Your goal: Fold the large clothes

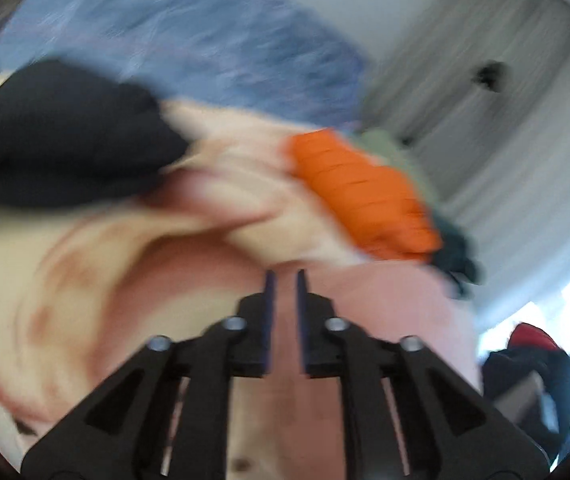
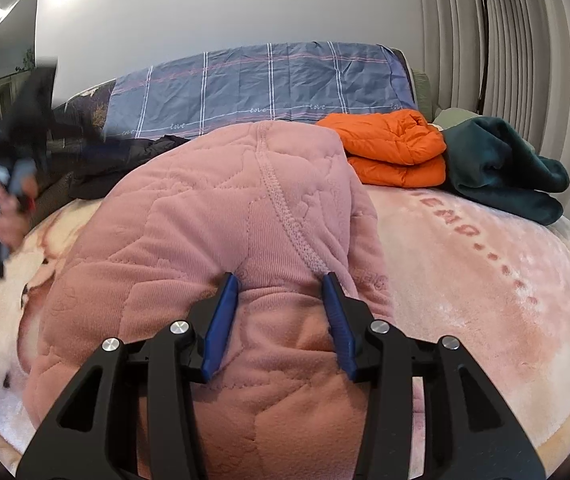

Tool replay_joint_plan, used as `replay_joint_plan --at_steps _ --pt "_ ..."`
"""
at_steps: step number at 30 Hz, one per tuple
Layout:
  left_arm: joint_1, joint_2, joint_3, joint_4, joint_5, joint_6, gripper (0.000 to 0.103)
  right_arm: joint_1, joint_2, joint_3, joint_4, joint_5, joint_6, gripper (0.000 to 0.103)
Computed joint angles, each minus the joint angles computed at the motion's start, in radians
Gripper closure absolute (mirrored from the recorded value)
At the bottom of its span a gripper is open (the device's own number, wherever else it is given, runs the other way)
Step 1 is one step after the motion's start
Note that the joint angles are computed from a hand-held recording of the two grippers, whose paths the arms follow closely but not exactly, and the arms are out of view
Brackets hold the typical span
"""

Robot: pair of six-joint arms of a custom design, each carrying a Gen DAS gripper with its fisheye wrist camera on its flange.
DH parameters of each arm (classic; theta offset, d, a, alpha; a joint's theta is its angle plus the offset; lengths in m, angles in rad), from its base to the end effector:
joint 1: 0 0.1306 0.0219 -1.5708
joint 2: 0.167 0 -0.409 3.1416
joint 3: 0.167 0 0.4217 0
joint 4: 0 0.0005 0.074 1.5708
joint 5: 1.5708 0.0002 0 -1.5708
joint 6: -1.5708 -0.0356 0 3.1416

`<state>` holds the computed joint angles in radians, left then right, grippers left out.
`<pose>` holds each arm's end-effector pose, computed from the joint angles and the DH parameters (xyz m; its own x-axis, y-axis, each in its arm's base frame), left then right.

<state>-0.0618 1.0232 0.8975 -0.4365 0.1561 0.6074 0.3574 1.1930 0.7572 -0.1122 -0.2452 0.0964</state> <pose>0.3795 -0.0295 0.3991 -0.5466 -0.5310 -0.6475 -0.1457 0.8217 -0.5509 0.3823 0.1515 0.2958 -0.4345 -0.2619 -0.8618 -0.5780 0.8149 0.0437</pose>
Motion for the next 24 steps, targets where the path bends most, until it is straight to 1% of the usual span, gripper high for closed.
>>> replay_joint_plan --at_steps 1,2,4,5,6,8,9,10,11,12,13,15,19,21,22,24 --pt "-0.045 0.014 0.039 0.006 0.020 -0.036 0.078 0.001 -0.002 -0.001 0.001 0.002 0.000 0.057" --pt "-0.078 0.042 0.078 -0.001 0.044 -0.065 0.078 0.002 -0.003 -0.002 0.002 0.004 -0.001 0.057" --pt "-0.124 0.109 0.152 -0.046 0.089 -0.121 0.078 0.003 -0.005 -0.004 0.002 0.006 -0.005 0.057" --pt "-0.148 0.160 0.203 -0.082 0.098 -0.151 0.078 0.004 -0.006 -0.004 0.001 0.008 -0.007 0.057" --pt "-0.175 0.224 0.264 -0.124 0.087 -0.182 0.078 0.006 -0.008 -0.004 0.001 0.010 -0.008 0.057" --pt "-0.208 0.307 0.333 -0.192 0.088 -0.218 0.077 0.006 -0.012 -0.007 -0.002 0.010 -0.014 0.057" --pt "-0.222 0.362 0.374 -0.249 0.067 -0.251 0.073 0.002 -0.011 -0.005 -0.007 0.010 -0.021 0.057" --pt "-0.250 0.433 0.417 -0.321 -0.019 -0.304 0.072 0.000 -0.006 -0.003 -0.015 0.009 -0.024 0.057" --pt "-0.274 0.482 0.440 -0.365 -0.099 -0.347 0.072 -0.005 -0.002 -0.005 -0.010 0.008 -0.031 0.057" --pt "-0.290 0.512 0.468 -0.390 -0.145 -0.367 0.072 -0.013 -0.002 -0.008 -0.004 -0.006 -0.041 0.057" --pt "-0.293 0.513 0.479 -0.408 -0.151 -0.368 0.072 -0.024 0.001 -0.004 -0.013 -0.033 -0.049 0.057" --pt "-0.298 0.503 0.477 -0.429 -0.172 -0.380 0.072 -0.027 0.000 -0.001 -0.021 -0.048 -0.041 0.057" --pt "-0.287 0.458 0.414 -0.371 -0.160 -0.373 0.072 -0.018 -0.028 -0.017 -0.018 -0.035 -0.012 0.057" --pt "-0.282 0.469 0.426 -0.368 -0.155 -0.372 0.072 -0.024 -0.051 -0.013 -0.049 -0.041 -0.012 0.057" --pt "-0.283 0.471 0.430 -0.372 -0.160 -0.373 0.072 -0.035 -0.070 -0.008 -0.075 -0.067 -0.028 0.057" --pt "-0.286 0.475 0.438 -0.377 -0.170 -0.380 0.072 -0.058 -0.098 -0.008 -0.080 -0.116 -0.062 0.057"
